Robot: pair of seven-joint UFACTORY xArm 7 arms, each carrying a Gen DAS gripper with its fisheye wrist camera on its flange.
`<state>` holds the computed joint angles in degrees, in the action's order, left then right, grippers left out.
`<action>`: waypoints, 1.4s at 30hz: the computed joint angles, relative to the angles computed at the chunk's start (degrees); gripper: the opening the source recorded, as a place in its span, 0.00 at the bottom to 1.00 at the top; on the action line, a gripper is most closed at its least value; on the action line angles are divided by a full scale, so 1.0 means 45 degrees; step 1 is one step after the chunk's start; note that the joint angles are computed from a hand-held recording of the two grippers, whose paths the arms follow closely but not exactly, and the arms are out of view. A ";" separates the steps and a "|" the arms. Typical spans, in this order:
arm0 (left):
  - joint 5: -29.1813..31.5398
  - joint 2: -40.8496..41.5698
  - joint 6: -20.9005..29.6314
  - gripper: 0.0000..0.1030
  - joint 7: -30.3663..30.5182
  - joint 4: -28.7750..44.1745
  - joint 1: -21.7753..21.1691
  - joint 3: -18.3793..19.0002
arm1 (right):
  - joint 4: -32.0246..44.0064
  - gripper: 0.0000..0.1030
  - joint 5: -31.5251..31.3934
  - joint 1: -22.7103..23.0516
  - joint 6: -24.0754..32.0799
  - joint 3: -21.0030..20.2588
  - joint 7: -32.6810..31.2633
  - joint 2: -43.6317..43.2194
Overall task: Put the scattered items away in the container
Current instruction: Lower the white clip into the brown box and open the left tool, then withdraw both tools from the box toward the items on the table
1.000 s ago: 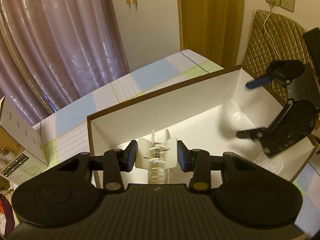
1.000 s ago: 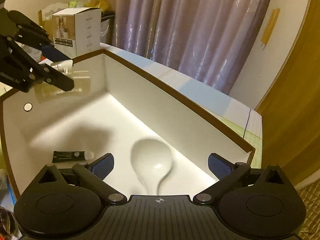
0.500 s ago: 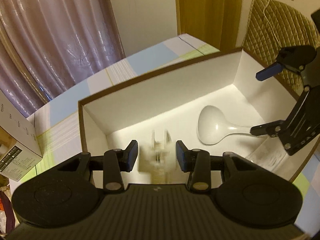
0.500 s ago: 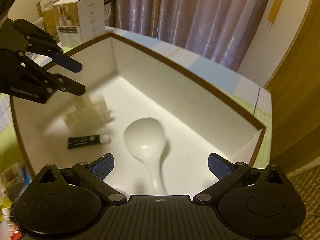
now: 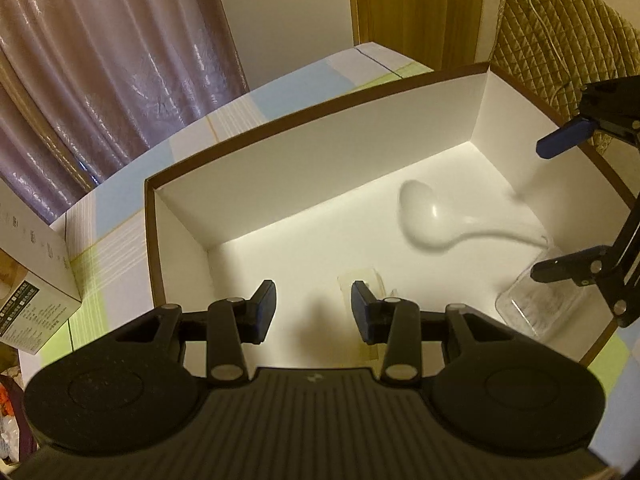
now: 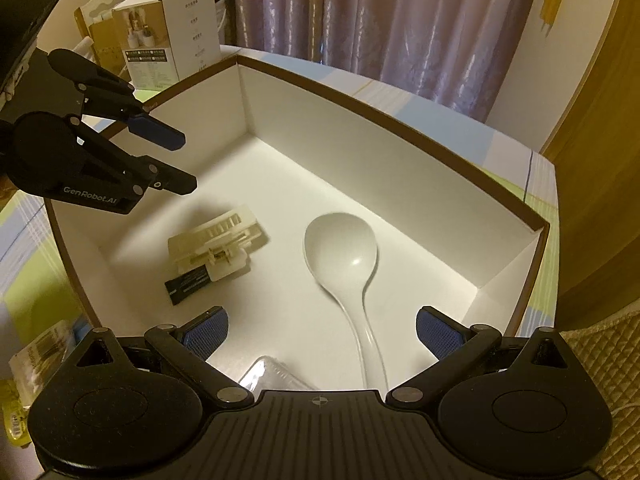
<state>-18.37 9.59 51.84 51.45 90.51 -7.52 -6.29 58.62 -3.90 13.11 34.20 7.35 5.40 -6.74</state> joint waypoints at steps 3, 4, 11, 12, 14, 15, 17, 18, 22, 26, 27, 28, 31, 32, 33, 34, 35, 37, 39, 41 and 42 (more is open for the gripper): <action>0.0107 -0.0063 0.0149 0.42 -0.0143 -0.0019 -0.0007 0.0021 | -0.0015 1.00 -0.0011 0.0027 0.0093 0.0030 0.0077 -0.0075; 0.0125 -0.0102 0.0195 0.45 -0.0191 -0.0038 -0.0009 0.0028 | -0.0034 1.00 -0.0010 0.0036 0.0131 0.0043 0.0127 -0.0115; 0.0259 -0.0422 0.0403 0.67 -0.0411 -0.0206 -0.0066 0.0068 | 0.0018 1.00 0.0059 0.0146 0.0857 0.0153 0.0557 -0.0397; 0.0259 -0.0487 0.0422 0.70 -0.0413 -0.0247 -0.0080 0.0065 | 0.0051 1.00 0.0061 0.0153 0.0983 0.0173 0.0685 -0.0434; 0.0326 -0.0661 0.0481 0.76 -0.0396 -0.0357 -0.0107 0.0078 | 0.0121 1.00 0.0128 0.0171 0.1203 0.0201 0.0988 -0.0517; 0.0411 -0.0768 0.0452 0.79 -0.0437 -0.0438 -0.0138 0.0089 | 0.0115 1.00 0.0185 0.0185 0.1234 0.0209 0.1121 -0.0597; 0.0485 -0.0965 0.0356 0.83 -0.0522 -0.0590 -0.0180 0.0115 | 0.0050 1.00 0.0232 0.0200 0.1232 0.0237 0.1400 -0.0809; 0.0505 -0.1036 0.0364 0.86 -0.0590 -0.0613 -0.0195 0.0132 | 0.0011 1.00 0.0199 0.0197 0.1230 0.0261 0.1548 -0.0916; 0.0415 -0.1339 0.0512 0.88 -0.0752 -0.0696 -0.0183 0.0219 | -0.0296 1.00 -0.0095 0.0153 0.1117 0.0389 0.2105 -0.1441; 0.0283 -0.1714 0.0573 0.89 -0.0821 -0.0880 -0.0137 0.0328 | -0.0755 1.00 -0.0515 0.0091 0.0984 0.0602 0.2750 -0.2095; 0.0282 -0.1812 0.0608 0.89 -0.0889 -0.0917 -0.0122 0.0362 | -0.0878 1.00 -0.0659 0.0062 0.0959 0.0682 0.2957 -0.2272; 0.0267 -0.1919 0.0659 0.89 -0.0949 -0.0956 -0.0102 0.0400 | -0.0982 1.00 -0.0803 0.0026 0.0935 0.0764 0.3184 -0.2435; 0.0197 -0.2271 0.0750 0.90 -0.1040 -0.1120 -0.0047 0.0507 | -0.1315 1.00 -0.0897 0.0046 0.0767 0.0880 0.3655 -0.2923; 0.0132 -0.2425 0.0740 0.91 -0.1016 -0.1222 -0.0027 0.0549 | -0.1421 1.00 -0.0876 0.0066 0.0704 0.0894 0.3747 -0.3081; 0.0051 -0.2572 0.0729 0.92 -0.0968 -0.1323 -0.0010 0.0594 | -0.1528 1.00 -0.0858 0.0080 0.0627 0.0916 0.3842 -0.3234; -0.0027 -0.2710 0.0722 0.92 -0.0916 -0.1421 0.0004 0.0640 | -0.1630 1.00 -0.0822 0.0103 0.0550 0.0934 0.3921 -0.3385; -0.0114 -0.2851 0.0727 0.92 -0.0854 -0.1513 0.0019 0.0692 | -0.1703 1.00 -0.0768 0.0132 0.0501 0.0940 0.3965 -0.3510; -0.0247 -0.3111 0.0746 0.93 -0.0764 -0.1668 0.0046 0.0792 | -0.1808 1.00 -0.0733 0.0152 0.0460 0.1000 0.4085 -0.3740; -0.0340 -0.3347 0.0760 0.93 -0.0687 -0.1814 0.0071 0.0890 | -0.1926 1.00 -0.0791 0.0128 0.0440 0.1125 0.4289 -0.3990; -0.0472 -0.3593 0.0796 0.93 -0.0599 -0.1975 0.0094 0.0996 | -0.2018 1.00 -0.0823 0.0124 0.0481 0.1247 0.4508 -0.4216; -0.0559 -0.3727 0.0837 0.93 -0.0543 -0.2066 0.0109 0.1061 | -0.2081 1.00 -0.0821 0.0138 0.0481 0.1286 0.4594 -0.4325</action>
